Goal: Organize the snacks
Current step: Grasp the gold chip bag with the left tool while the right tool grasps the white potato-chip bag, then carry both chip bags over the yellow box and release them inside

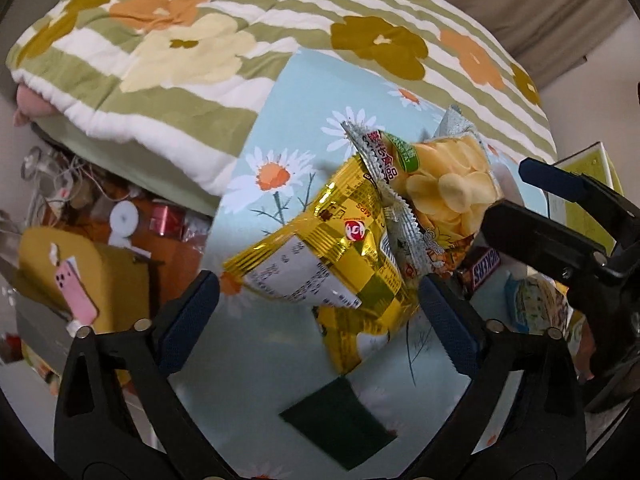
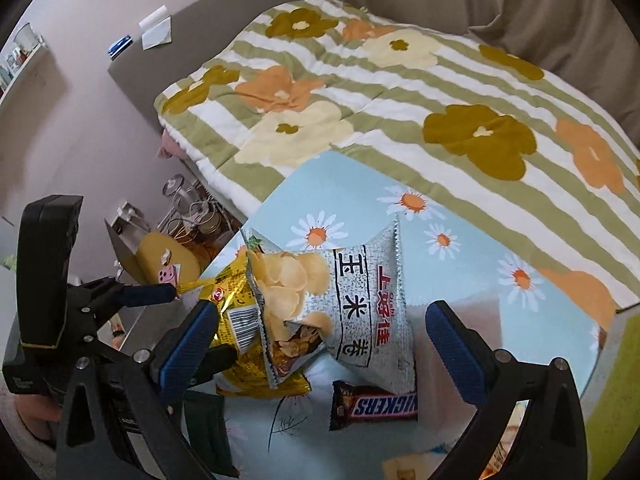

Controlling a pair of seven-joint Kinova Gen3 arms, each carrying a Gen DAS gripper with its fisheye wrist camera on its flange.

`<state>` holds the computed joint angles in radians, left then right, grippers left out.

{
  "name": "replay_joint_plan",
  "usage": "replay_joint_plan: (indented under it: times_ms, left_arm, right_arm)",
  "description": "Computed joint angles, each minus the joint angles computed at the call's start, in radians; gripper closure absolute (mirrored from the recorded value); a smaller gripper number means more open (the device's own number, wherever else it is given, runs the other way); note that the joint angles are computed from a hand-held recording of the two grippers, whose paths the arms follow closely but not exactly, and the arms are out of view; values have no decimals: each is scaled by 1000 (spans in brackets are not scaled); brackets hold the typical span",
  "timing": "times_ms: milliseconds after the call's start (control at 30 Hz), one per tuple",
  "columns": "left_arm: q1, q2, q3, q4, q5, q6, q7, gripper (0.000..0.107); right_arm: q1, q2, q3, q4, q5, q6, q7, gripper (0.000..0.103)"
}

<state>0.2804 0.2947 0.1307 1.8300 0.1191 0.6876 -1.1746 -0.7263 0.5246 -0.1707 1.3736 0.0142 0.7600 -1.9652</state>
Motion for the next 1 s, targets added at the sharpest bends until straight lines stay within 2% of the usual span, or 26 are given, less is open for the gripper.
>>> replay_joint_plan:
  times_ms: [167,300,533,633,667,933,967,1000]
  left_arm:
    - [-5,24,8,5,25,-23,-7,30]
    - [-3,23,6,19,33,-48,4,34]
    - [-57,16,28,47,123,-65,-59,42]
    - [-60,8,23,56,134,-66,-62,49]
    - [-69,4,28,62,141,-71,-69,54]
    - [-47,-28,4,78,95,-60,-32,61]
    - [-51,-33,6,82,100,-61,-36,71]
    - [-56,-39,8,86,107,-59,-40,71]
  right_arm:
    - [37,23,-27,2,-32,-16,71,0]
    - [57,41,-41,-5,-64,-16,128,0]
    - [56,55,-35,-13,-84,-18,169,0]
    - [58,62,-37,-22,-90,-13,187,0]
    - [57,64,-37,-25,-90,-10,191,0]
    - [48,93,-35,-62,-98,17,216,0]
    - [47,99,-35,-70,-99,22,217,0]
    - [48,105,-36,-76,-103,27,219,0]
